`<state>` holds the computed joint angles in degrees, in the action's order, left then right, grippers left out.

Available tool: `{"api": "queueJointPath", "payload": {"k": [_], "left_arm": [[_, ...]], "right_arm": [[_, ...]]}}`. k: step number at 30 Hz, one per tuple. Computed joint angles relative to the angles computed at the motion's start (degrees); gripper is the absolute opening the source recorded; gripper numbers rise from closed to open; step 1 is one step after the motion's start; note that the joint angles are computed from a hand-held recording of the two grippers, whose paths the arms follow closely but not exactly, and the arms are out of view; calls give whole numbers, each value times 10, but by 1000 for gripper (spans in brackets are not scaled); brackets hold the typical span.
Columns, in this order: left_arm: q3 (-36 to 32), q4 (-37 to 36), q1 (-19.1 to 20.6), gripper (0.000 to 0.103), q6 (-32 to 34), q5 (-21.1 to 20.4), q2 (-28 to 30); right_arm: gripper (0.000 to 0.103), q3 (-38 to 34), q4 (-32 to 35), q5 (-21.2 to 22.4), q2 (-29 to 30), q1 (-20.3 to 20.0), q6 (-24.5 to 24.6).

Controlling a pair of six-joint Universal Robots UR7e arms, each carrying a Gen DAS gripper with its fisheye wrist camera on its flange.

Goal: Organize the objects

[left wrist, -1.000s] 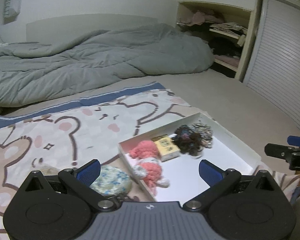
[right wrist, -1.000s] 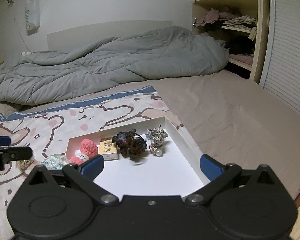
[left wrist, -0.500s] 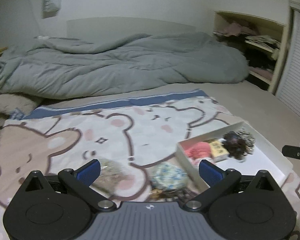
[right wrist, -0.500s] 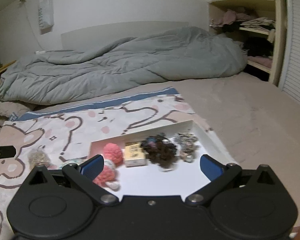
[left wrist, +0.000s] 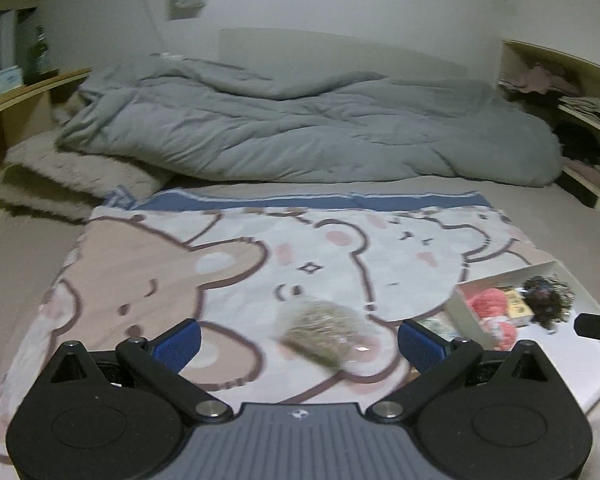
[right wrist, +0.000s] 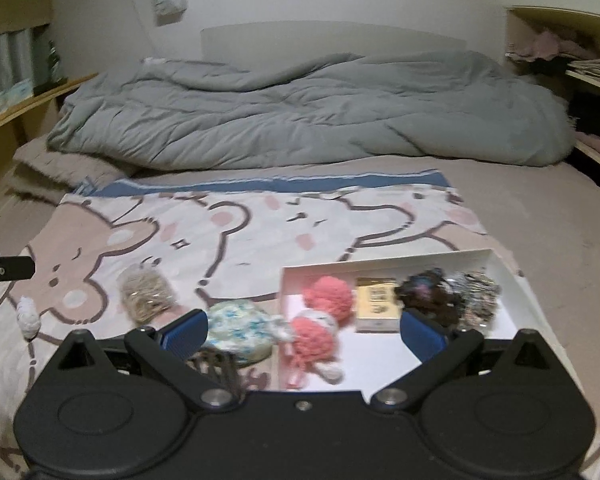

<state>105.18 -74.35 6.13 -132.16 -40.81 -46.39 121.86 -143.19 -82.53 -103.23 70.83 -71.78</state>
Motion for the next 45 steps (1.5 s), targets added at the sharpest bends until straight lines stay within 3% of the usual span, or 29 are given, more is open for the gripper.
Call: {"api": "queueJointPath", "payload": {"k": [7, 11, 17, 19, 21, 23, 29, 33, 35, 41, 44, 45], "left_arm": [[35, 38, -11, 103, -82, -52, -37], [67, 24, -11, 103, -116, -81, -67], [124, -14, -12, 103, -183, -121, -116], [146, -31, -15, 103, -205, -130, -135], [167, -47, -15, 103, -226, -140, -152], [182, -60, -13, 103, -244, -151, -165], [238, -106, -17, 98, -317, -164, -208], [276, -148, -18, 93, -366, -163, -234], [292, -168, -19, 90, -379, -159, -244], [325, -232, -8, 74, -366, -150, -260], [331, -249, -1, 65, -358, -152, -258], [335, -258, 1, 61, -356, -151, -259]], "right_arm": [[103, 41, -22, -16, 1, 31, -3], [103, 72, -52, -28, 3, 45, -20], [103, 111, -99, -69, 14, 63, -55], [102, 119, -106, -108, 26, 77, -66], [91, 126, -99, -132, 31, 85, -80], [89, 140, -113, -153, 34, 92, -100], [77, 191, -208, -198, 56, 104, -183], [58, 213, -292, -214, 86, 104, -233], [56, 220, -327, -226, 100, 103, -257], [47, 220, -319, -239, 99, 95, -313], [31, 203, -270, -242, 90, 96, -296], [29, 198, -264, -242, 90, 96, -290]]}}
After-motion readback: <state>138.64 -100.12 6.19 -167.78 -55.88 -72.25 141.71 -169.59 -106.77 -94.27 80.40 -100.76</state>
